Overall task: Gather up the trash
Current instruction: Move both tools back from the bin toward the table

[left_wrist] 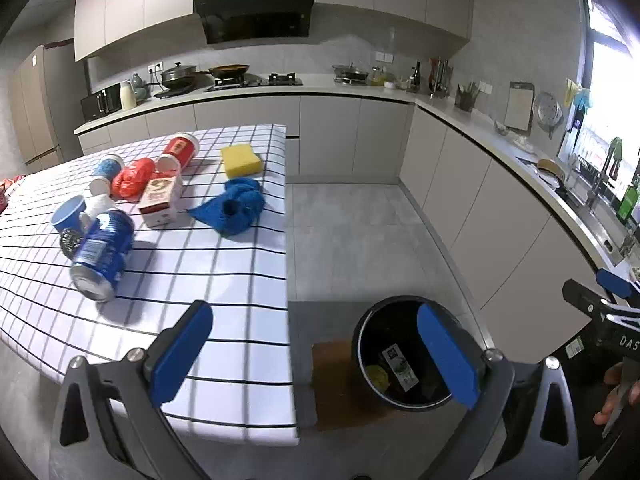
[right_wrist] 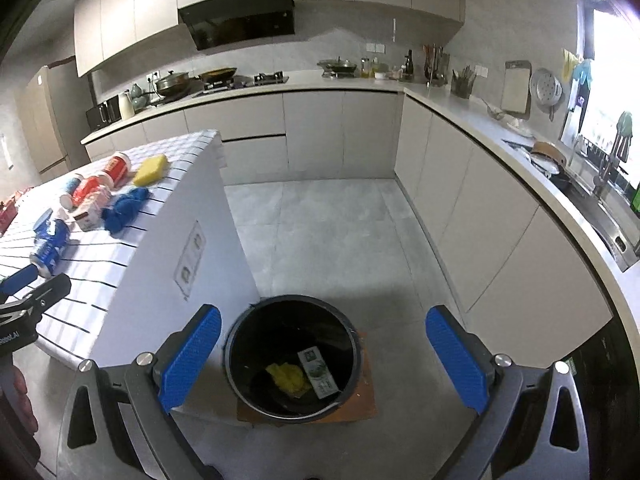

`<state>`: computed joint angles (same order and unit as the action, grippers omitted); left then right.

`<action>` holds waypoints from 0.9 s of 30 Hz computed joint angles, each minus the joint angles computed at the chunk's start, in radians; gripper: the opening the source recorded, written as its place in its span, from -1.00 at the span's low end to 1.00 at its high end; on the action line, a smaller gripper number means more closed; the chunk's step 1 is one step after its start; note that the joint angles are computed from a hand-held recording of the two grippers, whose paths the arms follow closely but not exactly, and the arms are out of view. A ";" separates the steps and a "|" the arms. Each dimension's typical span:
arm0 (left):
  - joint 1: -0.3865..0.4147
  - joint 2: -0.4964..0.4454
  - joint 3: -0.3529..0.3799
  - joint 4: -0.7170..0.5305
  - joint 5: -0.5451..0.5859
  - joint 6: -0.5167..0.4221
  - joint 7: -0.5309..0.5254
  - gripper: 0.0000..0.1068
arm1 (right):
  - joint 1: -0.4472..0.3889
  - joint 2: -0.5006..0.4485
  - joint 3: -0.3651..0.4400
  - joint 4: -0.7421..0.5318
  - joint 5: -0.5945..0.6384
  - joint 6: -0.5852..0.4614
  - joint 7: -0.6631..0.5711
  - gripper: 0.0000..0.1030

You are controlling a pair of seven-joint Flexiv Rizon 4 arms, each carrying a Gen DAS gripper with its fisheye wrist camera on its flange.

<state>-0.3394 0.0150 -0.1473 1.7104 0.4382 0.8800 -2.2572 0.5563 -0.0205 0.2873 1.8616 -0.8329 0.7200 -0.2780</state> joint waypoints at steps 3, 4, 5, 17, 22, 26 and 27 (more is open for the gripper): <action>0.014 0.036 0.019 0.036 -0.016 0.030 0.035 0.92 | 0.028 -0.020 0.011 -0.038 -0.028 -0.033 0.021 1.00; 0.022 0.048 0.022 0.048 -0.021 0.040 0.044 0.92 | 0.040 -0.031 0.013 -0.054 -0.039 -0.045 0.027 1.00; 0.030 0.060 0.024 0.060 -0.026 0.047 0.052 0.92 | 0.051 -0.040 0.013 -0.067 -0.044 -0.053 0.031 1.00; 0.153 0.183 0.052 0.203 -0.118 0.128 0.184 0.92 | 0.196 -0.160 -0.020 -0.238 -0.114 -0.142 0.052 1.00; 0.190 0.211 0.058 0.246 -0.163 0.160 0.238 0.92 | 0.250 -0.214 -0.041 -0.316 -0.130 -0.164 0.046 1.00; 0.214 0.226 0.071 0.274 -0.202 0.181 0.291 0.92 | 0.290 -0.256 -0.062 -0.372 -0.133 -0.171 0.036 1.00; 0.220 0.229 0.074 0.280 -0.211 0.183 0.302 0.92 | 0.301 -0.270 -0.067 -0.390 -0.134 -0.173 0.032 1.00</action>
